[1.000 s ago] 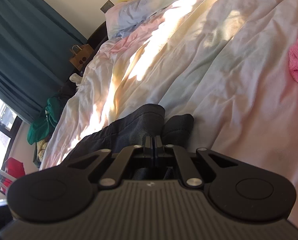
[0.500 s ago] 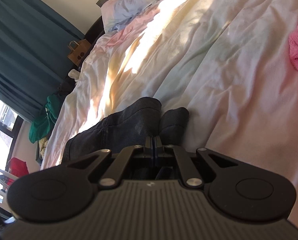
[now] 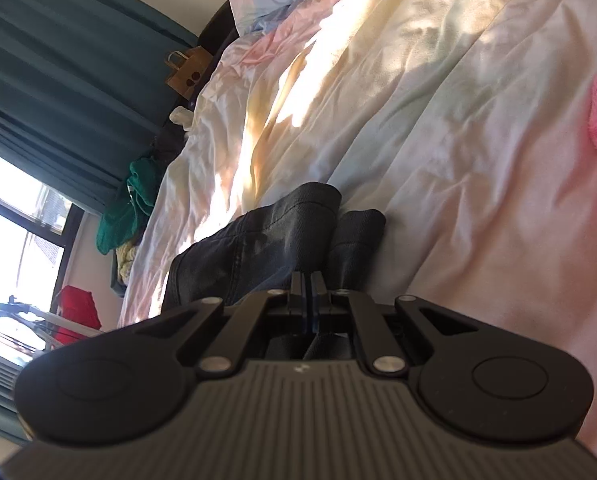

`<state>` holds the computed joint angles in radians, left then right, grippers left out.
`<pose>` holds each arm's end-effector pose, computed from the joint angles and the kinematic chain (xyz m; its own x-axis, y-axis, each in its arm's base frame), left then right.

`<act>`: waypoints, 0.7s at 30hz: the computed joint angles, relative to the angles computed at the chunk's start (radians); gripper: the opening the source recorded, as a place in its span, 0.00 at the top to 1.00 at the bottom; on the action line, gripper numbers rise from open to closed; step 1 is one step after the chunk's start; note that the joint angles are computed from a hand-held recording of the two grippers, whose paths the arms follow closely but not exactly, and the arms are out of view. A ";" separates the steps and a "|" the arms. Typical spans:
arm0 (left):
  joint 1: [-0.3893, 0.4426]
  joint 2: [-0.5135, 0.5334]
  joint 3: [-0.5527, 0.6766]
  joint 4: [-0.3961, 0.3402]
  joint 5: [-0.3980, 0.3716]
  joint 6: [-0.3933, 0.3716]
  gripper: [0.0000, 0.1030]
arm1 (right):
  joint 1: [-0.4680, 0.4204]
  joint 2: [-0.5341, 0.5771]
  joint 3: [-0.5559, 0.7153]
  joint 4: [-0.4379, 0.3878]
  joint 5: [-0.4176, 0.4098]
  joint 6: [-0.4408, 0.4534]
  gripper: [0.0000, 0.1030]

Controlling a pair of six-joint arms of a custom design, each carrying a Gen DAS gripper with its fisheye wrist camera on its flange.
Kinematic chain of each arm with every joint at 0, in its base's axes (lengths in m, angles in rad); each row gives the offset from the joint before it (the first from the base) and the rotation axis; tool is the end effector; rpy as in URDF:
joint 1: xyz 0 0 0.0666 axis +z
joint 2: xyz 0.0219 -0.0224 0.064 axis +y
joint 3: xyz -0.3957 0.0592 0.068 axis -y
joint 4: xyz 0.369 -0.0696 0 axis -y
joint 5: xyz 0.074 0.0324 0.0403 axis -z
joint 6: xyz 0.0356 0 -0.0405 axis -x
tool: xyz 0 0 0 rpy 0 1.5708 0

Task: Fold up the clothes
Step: 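Regrasp the fabric with the left gripper while the right gripper keeps holding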

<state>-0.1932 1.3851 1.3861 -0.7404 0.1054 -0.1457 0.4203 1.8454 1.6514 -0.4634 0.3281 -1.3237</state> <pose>0.4559 -0.0934 0.4586 -0.6155 0.2675 -0.7413 0.3604 0.9321 0.0371 0.5908 0.2511 0.3559 -0.2852 0.8780 -0.3845 0.5034 0.4786 0.7194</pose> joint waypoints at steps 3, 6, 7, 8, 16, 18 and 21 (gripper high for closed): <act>0.033 -0.109 -0.145 0.043 0.013 0.033 0.38 | 0.003 -0.007 0.008 -0.046 -0.031 -0.009 0.93; 0.035 -0.159 -0.222 0.085 -0.015 0.032 0.38 | 0.001 -0.011 0.008 -0.064 -0.075 -0.016 0.91; 0.028 -0.167 -0.239 0.096 -0.036 0.021 0.38 | -0.002 -0.011 0.006 -0.055 -0.090 -0.016 0.87; 0.021 -0.175 -0.256 0.108 -0.056 0.010 0.38 | -0.004 -0.009 0.005 -0.050 -0.103 -0.017 0.81; -0.066 -0.164 -0.321 0.198 -0.251 -0.114 0.51 | 0.013 0.015 0.036 -0.144 -0.084 -0.096 0.50; -0.064 -0.152 -0.319 0.219 -0.248 -0.130 0.72 | 0.016 0.028 0.053 -0.158 -0.080 -0.069 0.57; -0.036 -0.145 -0.300 0.219 -0.200 -0.094 0.98 | 0.019 0.048 0.082 -0.181 -0.070 -0.023 0.95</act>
<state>-0.2291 1.2400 1.0859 -0.5218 -0.0944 -0.2398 0.4396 1.8931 1.7336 -0.6442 0.2584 -1.3466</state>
